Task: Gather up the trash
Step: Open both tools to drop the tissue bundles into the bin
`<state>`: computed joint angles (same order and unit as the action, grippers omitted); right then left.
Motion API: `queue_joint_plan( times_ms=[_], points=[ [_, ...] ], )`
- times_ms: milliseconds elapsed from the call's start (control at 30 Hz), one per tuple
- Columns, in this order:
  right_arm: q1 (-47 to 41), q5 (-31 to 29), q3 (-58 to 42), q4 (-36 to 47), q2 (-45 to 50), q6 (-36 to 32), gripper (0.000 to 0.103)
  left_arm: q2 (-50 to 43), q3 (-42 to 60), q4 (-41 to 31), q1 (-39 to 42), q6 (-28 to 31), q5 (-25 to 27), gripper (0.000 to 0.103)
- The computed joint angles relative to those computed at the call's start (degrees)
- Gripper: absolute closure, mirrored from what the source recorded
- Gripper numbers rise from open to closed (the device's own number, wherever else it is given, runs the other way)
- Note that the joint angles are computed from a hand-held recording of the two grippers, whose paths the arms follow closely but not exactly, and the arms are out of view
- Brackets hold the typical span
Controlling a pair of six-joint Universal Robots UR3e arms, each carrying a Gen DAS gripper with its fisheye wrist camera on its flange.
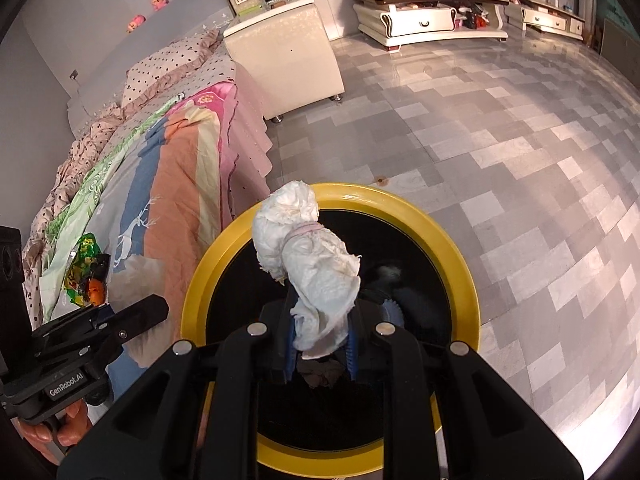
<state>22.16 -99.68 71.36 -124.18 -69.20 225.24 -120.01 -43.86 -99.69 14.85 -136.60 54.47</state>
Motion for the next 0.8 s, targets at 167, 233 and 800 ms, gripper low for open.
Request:
queue_joint_plan(
  times_ms=[167,233,800],
  points=[
    [0.1,0.0,-1.2,0.5,0.8,0.3,0.083,-0.9,1.5,-1.5,0.3,0.9,-0.5,0.074],
    [0.5,-0.8,-2.3,0.9,1.2,0.6,0.082,-1.1,2.4,-2.3,0.5,0.9,-0.8,0.071],
    [2.8,-3.4,-2.0,3.8,-1.1,5.1,0.049,0.8,-0.1,1.0,7.4,2.0,-0.3,0.030]
  ],
)
